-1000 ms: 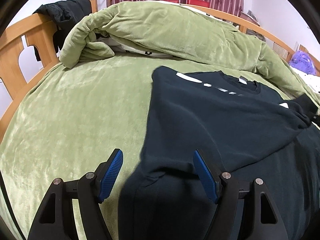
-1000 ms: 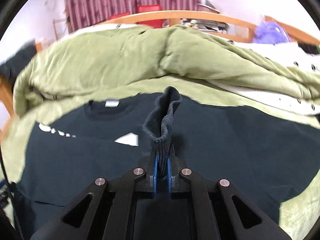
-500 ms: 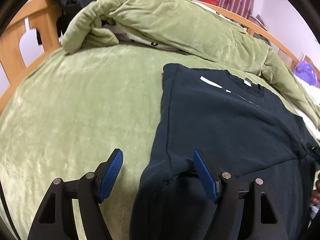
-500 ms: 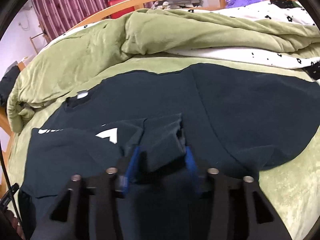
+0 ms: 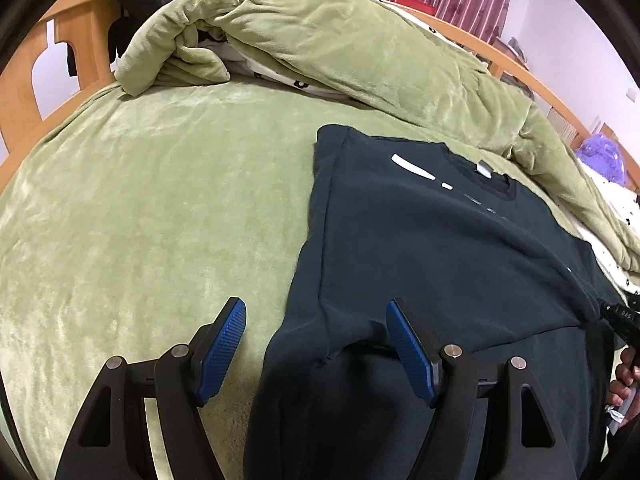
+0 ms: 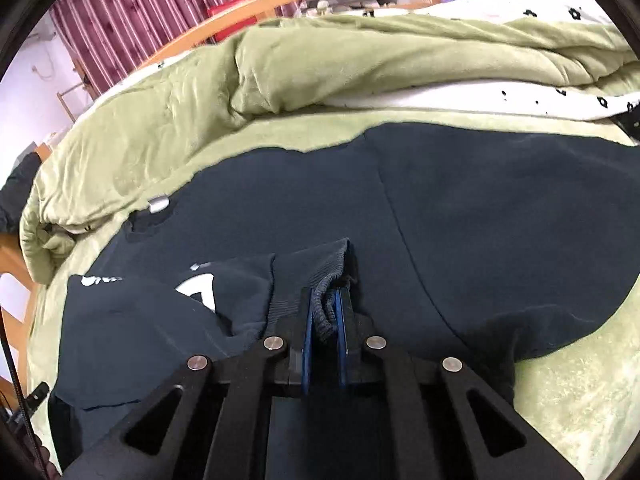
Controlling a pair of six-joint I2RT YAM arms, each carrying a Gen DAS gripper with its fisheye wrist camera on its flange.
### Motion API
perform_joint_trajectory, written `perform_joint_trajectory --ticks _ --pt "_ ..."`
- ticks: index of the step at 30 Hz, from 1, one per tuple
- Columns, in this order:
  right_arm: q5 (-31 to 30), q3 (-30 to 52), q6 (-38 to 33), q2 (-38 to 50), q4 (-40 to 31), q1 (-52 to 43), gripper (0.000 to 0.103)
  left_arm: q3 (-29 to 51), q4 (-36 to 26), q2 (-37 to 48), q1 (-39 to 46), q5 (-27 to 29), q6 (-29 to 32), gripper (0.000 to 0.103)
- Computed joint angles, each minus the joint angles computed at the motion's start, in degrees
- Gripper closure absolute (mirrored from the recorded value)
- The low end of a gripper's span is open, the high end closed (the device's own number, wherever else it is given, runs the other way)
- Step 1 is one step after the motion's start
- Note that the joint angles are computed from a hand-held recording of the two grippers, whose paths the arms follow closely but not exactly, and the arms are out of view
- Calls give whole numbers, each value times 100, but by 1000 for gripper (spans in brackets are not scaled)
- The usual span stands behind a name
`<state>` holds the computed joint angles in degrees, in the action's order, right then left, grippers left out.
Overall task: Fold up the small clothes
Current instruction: 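Lift the sleeve with the right gripper and carry it across the shirt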
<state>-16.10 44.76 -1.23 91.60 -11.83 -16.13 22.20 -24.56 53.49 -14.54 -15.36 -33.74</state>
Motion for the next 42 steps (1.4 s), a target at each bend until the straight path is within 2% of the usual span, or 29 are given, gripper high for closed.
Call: perform_joint_trajectory --ticks 4,9,11,16,19,23,28,35,39,42 --pt "327 -5 -57 101 -35 176 89 75 11 477 -112 -206 -120 32" --pt "-645 68 -12 -627 -443 -306 84 123 256 1364 13 1 -122 32" --pt "-759 43 -134 -1009 -553 -464 75 84 317 1465 64 90 -150 31" --pt "-813 234 -617 -1391 -935 -809 72 48 240 1163 77 94 -211 32" --pt "-819 327 -1077 -1561 -1181 -1157 62 27 169 798 43 18 -239 32" --pt "-741 476 -1804 -1628 -1339 -1714 51 -47 144 419 -93 -349 -273 31" --pt "-829 899 -2585 -1053 -1419 -2693 41 -134 297 312 69 -317 -179 30" --pt "-761 1674 -3094 547 -1006 -3659 41 -218 485 367 -14 -644 -149 28" --pt "-564 2301 -3124 1602 -728 -3911 41 -248 641 474 -20 -827 -13 27" --pt "-646 3047 -2884 2457 -868 -4031 41 -243 765 692 -121 -1068 63 27"
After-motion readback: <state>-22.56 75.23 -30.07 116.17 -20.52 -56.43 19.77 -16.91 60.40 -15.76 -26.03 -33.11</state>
